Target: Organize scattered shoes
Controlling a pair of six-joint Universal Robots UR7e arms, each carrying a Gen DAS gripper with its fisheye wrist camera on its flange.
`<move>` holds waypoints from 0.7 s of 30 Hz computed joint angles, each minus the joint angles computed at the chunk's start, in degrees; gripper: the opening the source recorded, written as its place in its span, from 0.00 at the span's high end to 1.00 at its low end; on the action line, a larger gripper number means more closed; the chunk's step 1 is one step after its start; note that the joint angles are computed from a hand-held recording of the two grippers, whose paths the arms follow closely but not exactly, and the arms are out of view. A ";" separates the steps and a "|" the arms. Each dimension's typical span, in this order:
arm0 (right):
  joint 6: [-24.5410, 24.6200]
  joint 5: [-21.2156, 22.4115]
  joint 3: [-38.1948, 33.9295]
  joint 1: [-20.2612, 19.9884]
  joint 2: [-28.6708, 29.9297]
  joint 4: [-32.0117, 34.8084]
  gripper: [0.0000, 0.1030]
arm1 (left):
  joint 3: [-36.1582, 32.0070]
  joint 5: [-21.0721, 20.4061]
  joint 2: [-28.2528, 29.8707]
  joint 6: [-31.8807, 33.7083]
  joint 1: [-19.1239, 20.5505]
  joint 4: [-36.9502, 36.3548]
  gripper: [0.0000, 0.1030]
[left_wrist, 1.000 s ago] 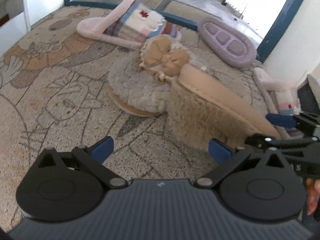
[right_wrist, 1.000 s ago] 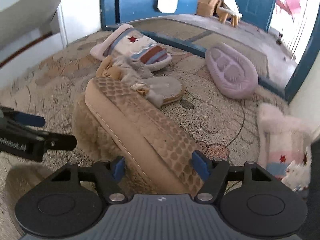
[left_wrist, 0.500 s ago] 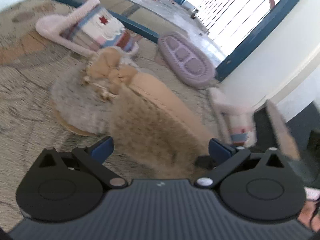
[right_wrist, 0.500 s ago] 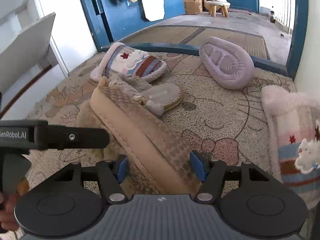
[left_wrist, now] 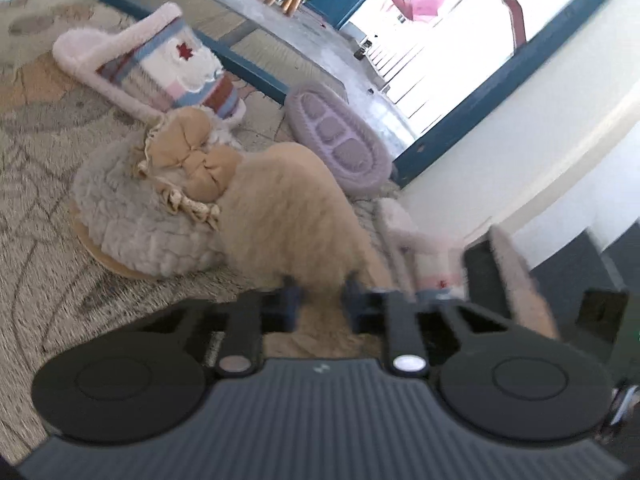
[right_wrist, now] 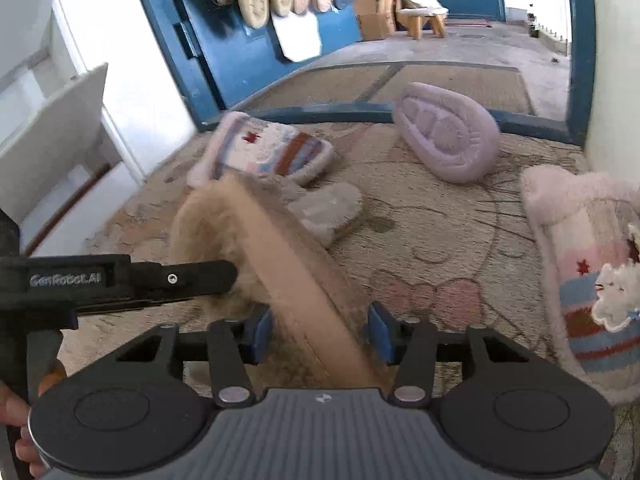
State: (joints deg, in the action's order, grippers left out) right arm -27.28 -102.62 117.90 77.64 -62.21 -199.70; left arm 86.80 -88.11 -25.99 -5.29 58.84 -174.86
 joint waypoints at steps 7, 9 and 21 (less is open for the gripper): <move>2.47 2.46 0.56 0.35 -1.24 2.29 0.63 | 0.67 0.40 -1.05 0.07 -0.14 -0.66 0.84; 2.19 2.98 0.96 0.86 -1.52 2.29 0.63 | 1.16 0.70 -1.85 -0.02 -0.40 -0.80 0.84; 3.00 15.08 -3.41 2.50 0.60 11.34 0.64 | 9.38 10.81 -12.98 -7.97 -1.03 0.31 0.84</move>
State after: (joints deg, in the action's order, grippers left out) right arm -24.28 -87.55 114.49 80.14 -61.61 -188.35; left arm 96.19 -77.30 -38.97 -13.26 57.81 -174.55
